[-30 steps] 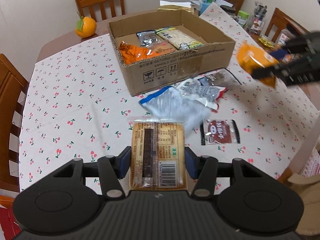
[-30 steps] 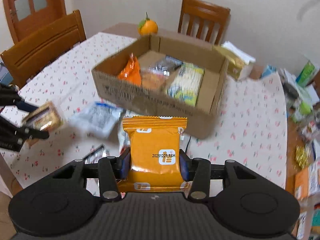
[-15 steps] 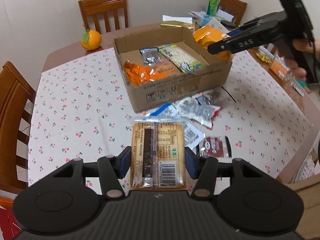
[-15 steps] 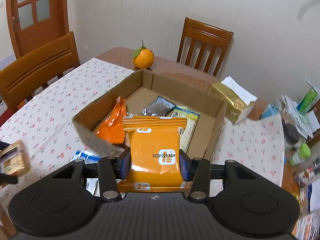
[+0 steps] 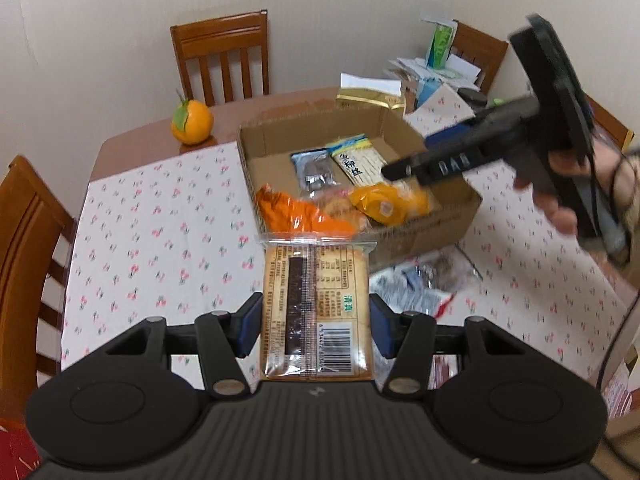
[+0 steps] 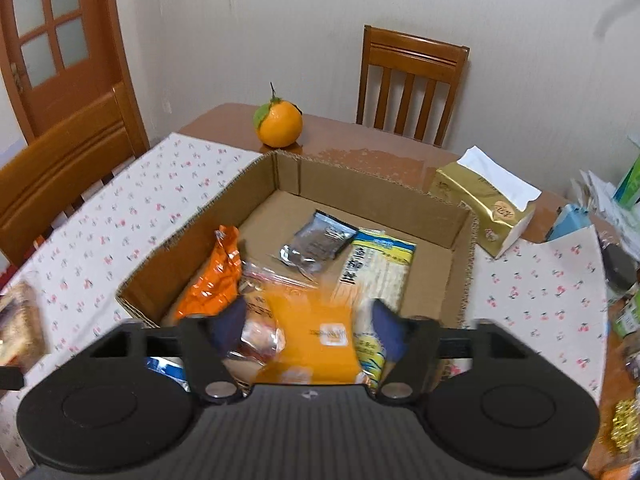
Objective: Organize snacks
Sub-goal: 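Release the yellow-orange packet into the box with the right tool while the left tool lifts the wafer packet, then lower the wafer packet into the box and open the left tool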
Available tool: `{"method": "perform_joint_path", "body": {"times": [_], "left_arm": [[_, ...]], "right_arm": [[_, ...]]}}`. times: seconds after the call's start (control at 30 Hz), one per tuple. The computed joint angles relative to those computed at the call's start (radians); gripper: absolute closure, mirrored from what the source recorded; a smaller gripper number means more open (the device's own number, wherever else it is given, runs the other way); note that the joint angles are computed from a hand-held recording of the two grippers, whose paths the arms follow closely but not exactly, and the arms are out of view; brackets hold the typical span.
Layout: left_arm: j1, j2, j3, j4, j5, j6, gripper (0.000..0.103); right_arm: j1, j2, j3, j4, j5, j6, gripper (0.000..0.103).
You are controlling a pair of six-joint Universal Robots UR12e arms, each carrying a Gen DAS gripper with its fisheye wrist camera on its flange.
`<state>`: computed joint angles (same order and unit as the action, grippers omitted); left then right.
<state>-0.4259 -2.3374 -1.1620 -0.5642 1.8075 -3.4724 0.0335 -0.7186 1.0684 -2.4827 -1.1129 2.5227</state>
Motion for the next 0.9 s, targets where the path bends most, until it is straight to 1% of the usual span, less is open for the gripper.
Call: {"method": "perform_joint_path", "body": {"times": [0.03, 0.07, 0.1, 0.2, 0.3, 0.5, 0.63, 0.73, 0.9], "left_arm": [[0.001, -0.007, 0.011, 0.002, -0.001, 0.008, 0.049], [0.003, -0.015, 0.024, 0.001, 0.000, 0.013, 0.049], [0.005, -0.024, 0.041, -0.004, 0.000, 0.019, 0.049], [0.014, -0.056, 0.093, -0.020, -0.012, 0.026, 0.049], [0.024, -0.091, 0.154, -0.034, -0.023, 0.040, 0.049], [0.046, -0.180, 0.310, -0.084, -0.033, 0.053, 0.049], [0.055, -0.244, 0.422, -0.144, -0.019, 0.051, 0.049], [0.065, -0.287, 0.501, -0.179, -0.036, 0.044, 0.049], [0.072, -0.387, 0.688, -0.275, -0.009, 0.067, 0.049]], "right_arm": [[-0.001, -0.003, 0.008, -0.012, 0.007, 0.009, 0.012], [-0.003, -0.009, 0.020, -0.028, 0.012, 0.018, 0.005], [-0.004, -0.014, 0.029, -0.040, 0.016, 0.024, 0.000], [-0.008, -0.031, 0.055, -0.053, 0.022, 0.037, 0.000], [-0.008, -0.048, 0.086, -0.081, -0.008, 0.060, 0.000], [-0.008, -0.079, 0.140, -0.116, -0.062, 0.109, 0.000], [-0.009, -0.095, 0.168, -0.131, -0.075, 0.132, 0.000], [-0.009, -0.103, 0.180, -0.132, -0.084, 0.136, 0.000], [-0.008, -0.111, 0.194, -0.140, -0.096, 0.146, 0.000]]}}
